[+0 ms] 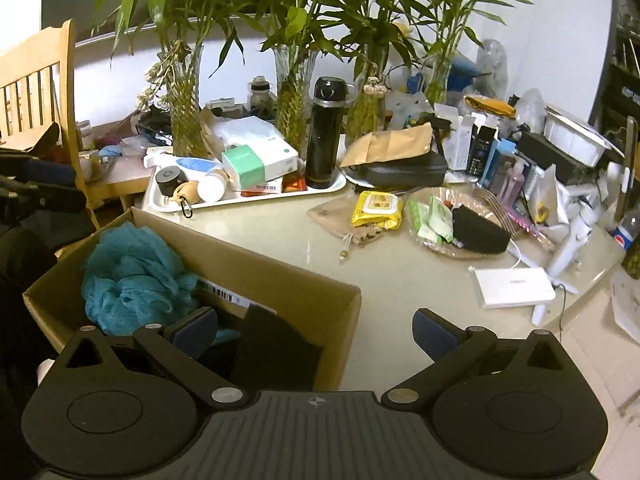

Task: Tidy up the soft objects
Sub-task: 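Move both grippers back to the table, left gripper toward the burlap pouch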

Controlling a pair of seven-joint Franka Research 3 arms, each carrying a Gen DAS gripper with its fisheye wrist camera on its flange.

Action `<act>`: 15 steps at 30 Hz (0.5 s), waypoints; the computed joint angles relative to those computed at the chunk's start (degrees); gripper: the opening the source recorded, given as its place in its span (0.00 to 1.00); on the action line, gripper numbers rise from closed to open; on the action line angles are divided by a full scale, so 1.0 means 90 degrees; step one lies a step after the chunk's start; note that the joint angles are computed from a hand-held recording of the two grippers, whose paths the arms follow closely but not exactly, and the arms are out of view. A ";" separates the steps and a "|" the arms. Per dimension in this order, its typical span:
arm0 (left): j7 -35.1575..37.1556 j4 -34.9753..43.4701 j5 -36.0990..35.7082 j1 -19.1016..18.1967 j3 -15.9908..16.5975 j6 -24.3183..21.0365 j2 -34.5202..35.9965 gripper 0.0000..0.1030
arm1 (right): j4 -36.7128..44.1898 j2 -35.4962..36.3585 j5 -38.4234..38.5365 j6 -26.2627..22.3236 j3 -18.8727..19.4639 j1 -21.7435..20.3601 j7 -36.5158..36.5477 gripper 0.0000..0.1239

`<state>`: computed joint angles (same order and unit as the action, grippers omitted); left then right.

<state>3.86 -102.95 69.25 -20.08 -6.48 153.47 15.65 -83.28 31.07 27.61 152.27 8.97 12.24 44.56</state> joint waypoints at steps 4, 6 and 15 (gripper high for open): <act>-0.0058 0.0046 0.0112 0.0051 0.0067 0.0078 0.0034 0.64 | 0.0364 0.0271 -0.0206 -0.0001 -0.0158 0.0121 0.0316 0.83; -0.0066 0.0097 0.0153 0.0075 0.0094 0.0089 0.0075 0.64 | 0.0627 0.0451 -0.0300 -0.0113 -0.0167 0.0105 0.0389 0.83; 0.0092 0.0495 0.0297 0.0204 0.0295 0.0320 0.0450 0.64 | 0.2429 0.1638 -0.0396 -0.0834 -0.0169 -0.0001 0.0890 0.83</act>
<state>4.69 -98.50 71.92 -18.25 -3.82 156.34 19.70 -61.42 45.81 24.05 144.77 7.45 12.23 52.56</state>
